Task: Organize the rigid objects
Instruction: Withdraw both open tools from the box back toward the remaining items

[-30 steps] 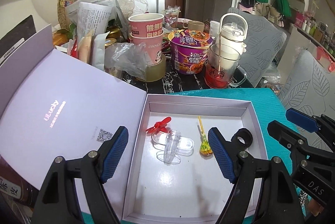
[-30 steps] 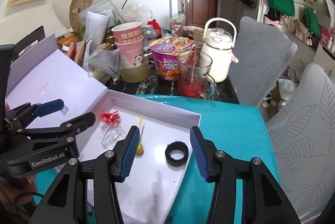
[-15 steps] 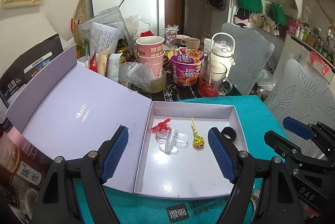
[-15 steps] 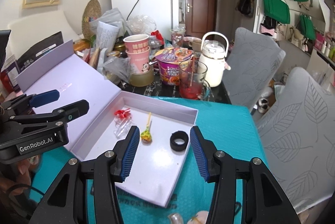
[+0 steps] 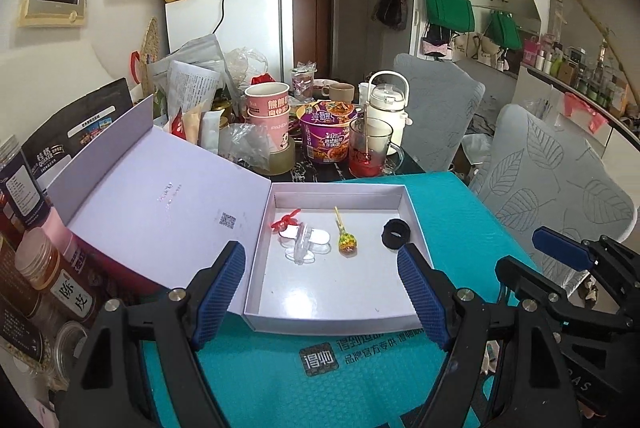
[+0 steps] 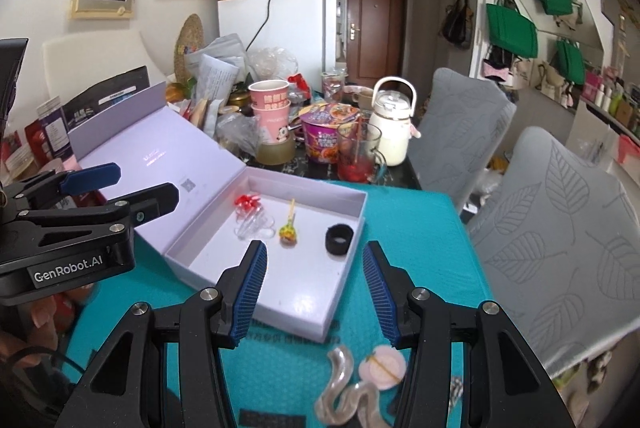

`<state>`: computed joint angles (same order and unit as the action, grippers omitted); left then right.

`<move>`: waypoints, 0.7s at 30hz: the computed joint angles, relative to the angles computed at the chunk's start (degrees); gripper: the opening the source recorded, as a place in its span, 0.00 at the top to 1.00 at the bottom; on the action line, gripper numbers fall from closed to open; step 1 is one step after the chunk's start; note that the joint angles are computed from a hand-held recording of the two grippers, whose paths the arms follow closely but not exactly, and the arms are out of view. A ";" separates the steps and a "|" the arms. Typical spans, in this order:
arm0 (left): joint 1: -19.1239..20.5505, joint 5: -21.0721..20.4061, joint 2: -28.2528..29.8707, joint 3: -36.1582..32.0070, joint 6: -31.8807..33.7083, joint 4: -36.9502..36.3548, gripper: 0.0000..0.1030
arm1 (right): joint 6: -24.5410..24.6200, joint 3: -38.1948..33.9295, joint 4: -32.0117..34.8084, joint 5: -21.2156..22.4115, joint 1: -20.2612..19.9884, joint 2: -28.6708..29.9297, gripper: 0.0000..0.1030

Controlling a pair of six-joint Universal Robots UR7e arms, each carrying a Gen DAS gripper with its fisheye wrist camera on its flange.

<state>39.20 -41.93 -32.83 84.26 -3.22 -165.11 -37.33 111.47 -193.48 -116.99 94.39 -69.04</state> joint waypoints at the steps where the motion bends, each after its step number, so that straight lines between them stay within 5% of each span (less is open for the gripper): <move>1: -0.16 -0.17 -0.35 0.77 -0.29 -0.09 0.24 | 0.13 1.04 -0.79 -0.11 0.02 -0.46 0.51; 21: -4.01 -7.89 -4.05 12.64 -1.20 -2.72 0.24 | 3.89 17.55 -12.08 -1.75 -2.34 -8.95 0.48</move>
<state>35.19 -49.82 -36.88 96.89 -4.42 -167.84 -33.43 129.02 -205.56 -118.74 92.05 -77.99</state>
